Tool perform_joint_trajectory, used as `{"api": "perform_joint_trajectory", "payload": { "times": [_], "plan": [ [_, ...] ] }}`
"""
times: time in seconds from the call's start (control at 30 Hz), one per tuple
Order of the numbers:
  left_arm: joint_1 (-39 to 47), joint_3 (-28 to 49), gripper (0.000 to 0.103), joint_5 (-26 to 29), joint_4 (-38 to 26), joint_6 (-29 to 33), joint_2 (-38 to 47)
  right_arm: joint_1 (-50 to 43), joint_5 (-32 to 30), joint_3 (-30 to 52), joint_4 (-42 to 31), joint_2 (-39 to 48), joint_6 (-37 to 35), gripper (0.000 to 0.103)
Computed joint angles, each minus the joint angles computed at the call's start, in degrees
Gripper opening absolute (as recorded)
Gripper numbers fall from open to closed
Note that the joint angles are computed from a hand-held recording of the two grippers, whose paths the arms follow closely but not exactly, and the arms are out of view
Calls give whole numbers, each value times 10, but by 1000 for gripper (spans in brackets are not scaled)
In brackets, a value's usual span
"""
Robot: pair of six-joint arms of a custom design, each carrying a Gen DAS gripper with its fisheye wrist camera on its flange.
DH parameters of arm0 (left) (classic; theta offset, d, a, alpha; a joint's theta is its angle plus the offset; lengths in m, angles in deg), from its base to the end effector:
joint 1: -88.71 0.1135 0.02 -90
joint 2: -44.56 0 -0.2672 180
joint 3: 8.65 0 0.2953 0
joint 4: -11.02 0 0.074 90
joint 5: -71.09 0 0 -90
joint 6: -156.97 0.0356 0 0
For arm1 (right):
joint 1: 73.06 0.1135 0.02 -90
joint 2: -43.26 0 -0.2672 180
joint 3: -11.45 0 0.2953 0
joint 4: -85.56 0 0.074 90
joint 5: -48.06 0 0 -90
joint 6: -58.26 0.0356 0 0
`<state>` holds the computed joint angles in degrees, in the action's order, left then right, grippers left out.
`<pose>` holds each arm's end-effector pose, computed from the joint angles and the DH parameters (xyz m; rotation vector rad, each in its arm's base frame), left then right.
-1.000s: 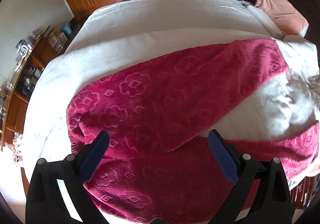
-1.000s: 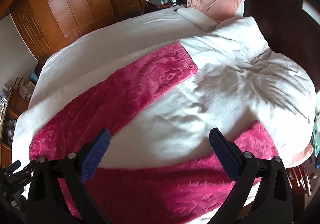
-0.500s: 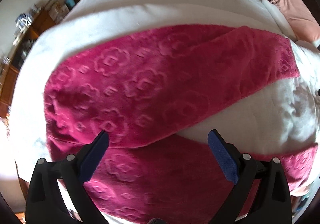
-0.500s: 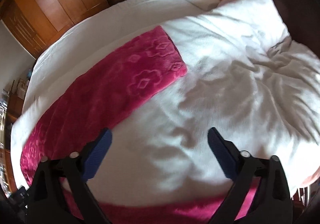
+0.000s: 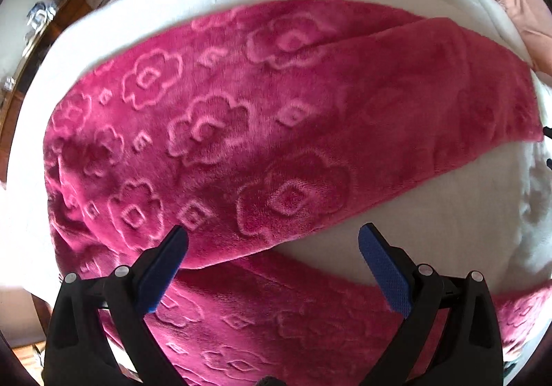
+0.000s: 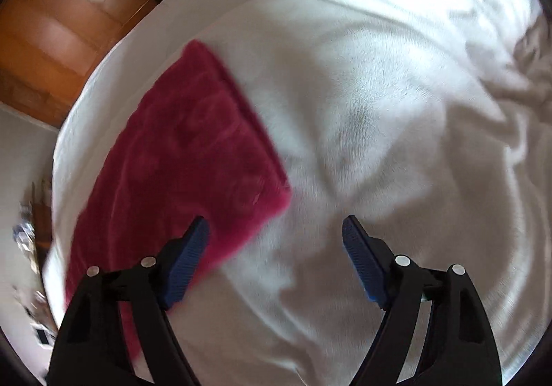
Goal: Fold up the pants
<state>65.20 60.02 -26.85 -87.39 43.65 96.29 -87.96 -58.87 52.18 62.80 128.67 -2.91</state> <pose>0.1424 -0.0566 0.3013 -0.0104 2.9485 0.1004 0.2443 -0.0543 0.0724 0.9481 2.5818 0.4726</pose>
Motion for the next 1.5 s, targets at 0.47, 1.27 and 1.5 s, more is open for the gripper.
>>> {"api": "perform_joint_trajectory", "payload": {
  "times": [0.47, 1.27, 1.5],
  "plan": [
    [37, -23, 98, 13, 85, 2, 79, 20, 67, 21, -37, -13, -56, 15],
    [125, -71, 98, 39, 99, 109, 46, 242, 291, -67, -114, -196, 11, 53],
    [210, -92, 98, 61, 78, 179, -16, 413, 341, -59, -148, -175, 116, 53]
  ]
}}
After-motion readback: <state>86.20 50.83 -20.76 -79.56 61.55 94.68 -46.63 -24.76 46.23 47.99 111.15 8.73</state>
